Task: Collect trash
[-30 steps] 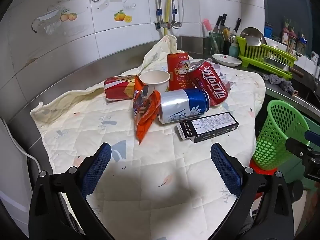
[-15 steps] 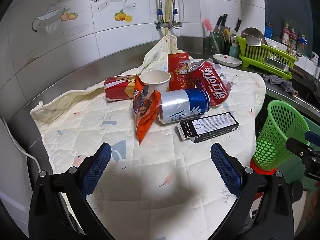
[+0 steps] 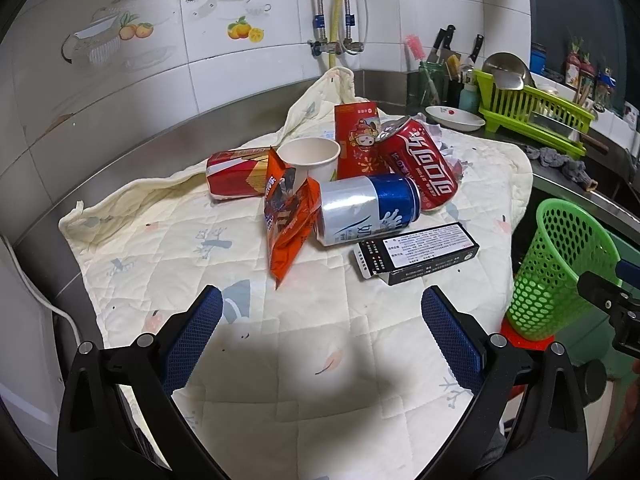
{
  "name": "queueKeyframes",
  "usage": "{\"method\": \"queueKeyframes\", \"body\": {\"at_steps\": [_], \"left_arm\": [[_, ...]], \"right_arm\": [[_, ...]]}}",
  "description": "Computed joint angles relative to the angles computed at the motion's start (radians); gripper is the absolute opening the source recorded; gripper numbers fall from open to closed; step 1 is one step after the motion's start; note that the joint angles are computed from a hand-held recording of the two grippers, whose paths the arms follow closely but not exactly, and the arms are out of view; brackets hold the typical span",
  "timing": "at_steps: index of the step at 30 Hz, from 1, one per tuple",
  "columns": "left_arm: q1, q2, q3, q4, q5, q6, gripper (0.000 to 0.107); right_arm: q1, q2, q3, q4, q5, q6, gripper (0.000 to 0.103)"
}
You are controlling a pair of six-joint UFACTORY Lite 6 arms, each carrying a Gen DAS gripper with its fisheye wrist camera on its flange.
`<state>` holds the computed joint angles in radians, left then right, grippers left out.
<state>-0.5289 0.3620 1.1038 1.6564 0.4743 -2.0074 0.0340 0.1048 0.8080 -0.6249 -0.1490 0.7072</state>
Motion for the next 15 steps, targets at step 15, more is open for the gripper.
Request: {"method": "queueKeyframes", "body": {"at_steps": [15], "left_arm": [[-0.012,0.018,0.018,-0.020,0.007,0.018,0.098]], "right_arm": [[-0.007,0.003,0.000,-0.040,0.000,0.041,0.097]]}}
